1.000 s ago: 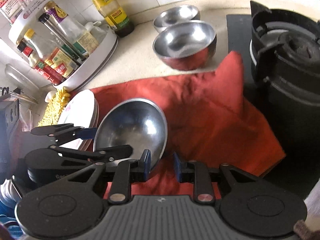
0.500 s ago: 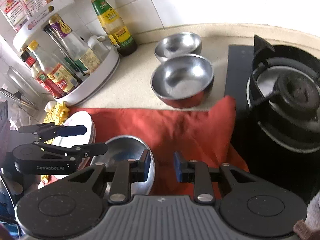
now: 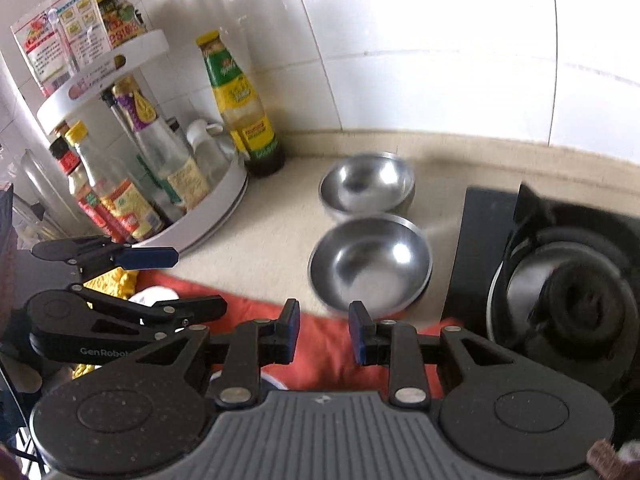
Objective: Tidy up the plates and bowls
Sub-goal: 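Open both tools and move them to a second steel bowl on the counter, then close both tools on the rim of the second steel bowl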
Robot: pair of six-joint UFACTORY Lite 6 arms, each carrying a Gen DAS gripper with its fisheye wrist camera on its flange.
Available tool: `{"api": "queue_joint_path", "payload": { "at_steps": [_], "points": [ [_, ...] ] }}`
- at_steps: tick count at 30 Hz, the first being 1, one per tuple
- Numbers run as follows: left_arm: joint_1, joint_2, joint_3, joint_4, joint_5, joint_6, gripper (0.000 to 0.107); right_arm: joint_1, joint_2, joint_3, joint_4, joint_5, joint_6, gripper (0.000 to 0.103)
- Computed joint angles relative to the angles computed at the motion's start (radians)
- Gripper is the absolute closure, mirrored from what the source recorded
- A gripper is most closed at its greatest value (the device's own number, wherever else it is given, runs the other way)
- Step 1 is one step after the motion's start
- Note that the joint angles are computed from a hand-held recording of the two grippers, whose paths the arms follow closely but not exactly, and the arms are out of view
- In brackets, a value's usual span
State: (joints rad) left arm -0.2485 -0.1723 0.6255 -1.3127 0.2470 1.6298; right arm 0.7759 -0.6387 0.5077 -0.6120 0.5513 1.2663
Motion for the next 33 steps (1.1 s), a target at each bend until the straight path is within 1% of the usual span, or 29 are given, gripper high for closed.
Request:
{"api": "queue_joint_path", "payload": {
  "at_steps": [6, 12, 14, 16, 18, 24, 27, 33],
  "points": [
    [-0.056, 0.136, 0.143, 0.014, -0.052, -0.018, 0.022, -0.138, 0.078, 0.057, 0.042, -0.068, -0.142, 0.077],
    [-0.087, 0.337, 0.335, 0.065, -0.079, -0.078, 0.021, -0.293, 0.24, 0.153, 0.101, -0.166, -0.29, 0.074],
    [-0.093, 0.414, 0.414, 0.129, -0.085, -0.151, 0.021, -0.345, 0.312, 0.194, 0.113, -0.209, -0.331, 0.071],
    [-0.102, 0.487, 0.491, 0.213, -0.093, -0.243, 0.021, -0.396, 0.388, 0.242, 0.157, -0.241, -0.399, 0.071],
    [-0.109, 0.572, 0.588, 0.384, -0.093, -0.42, 0.021, -0.44, 0.471, 0.294, 0.203, -0.273, -0.463, 0.07],
    [-0.108, 0.785, 0.839, 0.703, -0.055, -0.757, 0.021, -0.523, 0.699, 0.445, 0.271, -0.336, -0.568, 0.07],
    [-0.108, 0.869, 0.939, 0.796, -0.027, -0.859, 0.021, -0.547, 0.794, 0.508, 0.299, -0.351, -0.608, 0.069],
    [-0.108, 0.99, 1.091, 0.9, 0.025, -0.979, 0.021, -0.587, 0.908, 0.581, 0.458, -0.369, -0.771, 0.069]
  ]
}}
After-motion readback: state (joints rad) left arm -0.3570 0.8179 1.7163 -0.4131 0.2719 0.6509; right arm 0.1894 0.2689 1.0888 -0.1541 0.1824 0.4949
